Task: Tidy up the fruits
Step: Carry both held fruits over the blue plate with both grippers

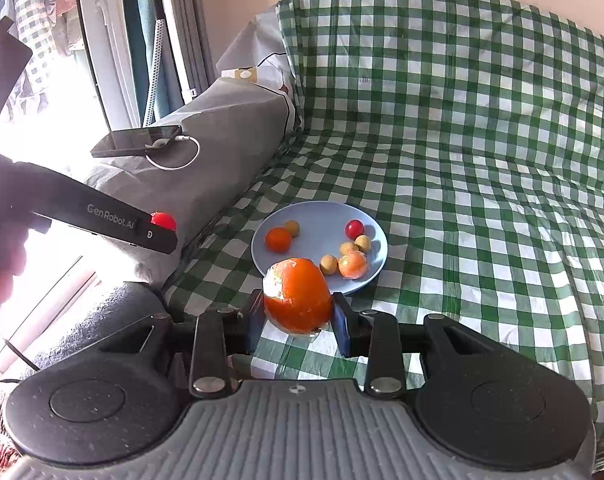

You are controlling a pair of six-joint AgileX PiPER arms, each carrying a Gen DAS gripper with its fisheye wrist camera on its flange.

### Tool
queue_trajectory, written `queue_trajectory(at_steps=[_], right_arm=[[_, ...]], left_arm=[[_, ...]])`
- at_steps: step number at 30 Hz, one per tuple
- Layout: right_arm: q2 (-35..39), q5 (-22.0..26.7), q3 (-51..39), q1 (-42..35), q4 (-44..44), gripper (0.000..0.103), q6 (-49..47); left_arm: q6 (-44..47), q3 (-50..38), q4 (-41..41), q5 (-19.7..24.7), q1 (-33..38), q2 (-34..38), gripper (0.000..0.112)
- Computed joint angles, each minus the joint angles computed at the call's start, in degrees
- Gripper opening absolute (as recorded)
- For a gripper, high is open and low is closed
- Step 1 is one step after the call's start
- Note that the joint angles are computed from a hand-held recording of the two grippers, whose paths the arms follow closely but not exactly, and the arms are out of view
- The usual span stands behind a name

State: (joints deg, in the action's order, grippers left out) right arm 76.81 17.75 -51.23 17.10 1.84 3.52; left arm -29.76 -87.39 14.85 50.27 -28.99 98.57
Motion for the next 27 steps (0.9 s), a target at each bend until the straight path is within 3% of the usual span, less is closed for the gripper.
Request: queue_trajectory(at_steps=[14, 27], right_arm=[[4.41, -1.11, -2.72, -0.37, -1.17, 0.037, 0.91], [15.31, 0.67, -12.65, -2.32, 7.15, 0.037, -8.59]], left_arm=[[2.76, -6.11, -1.44, 1.34, 1.85, 4.92, 0.033], [5.77, -20.9, -3.22, 5.89, 4.44, 16.06, 0.033]])
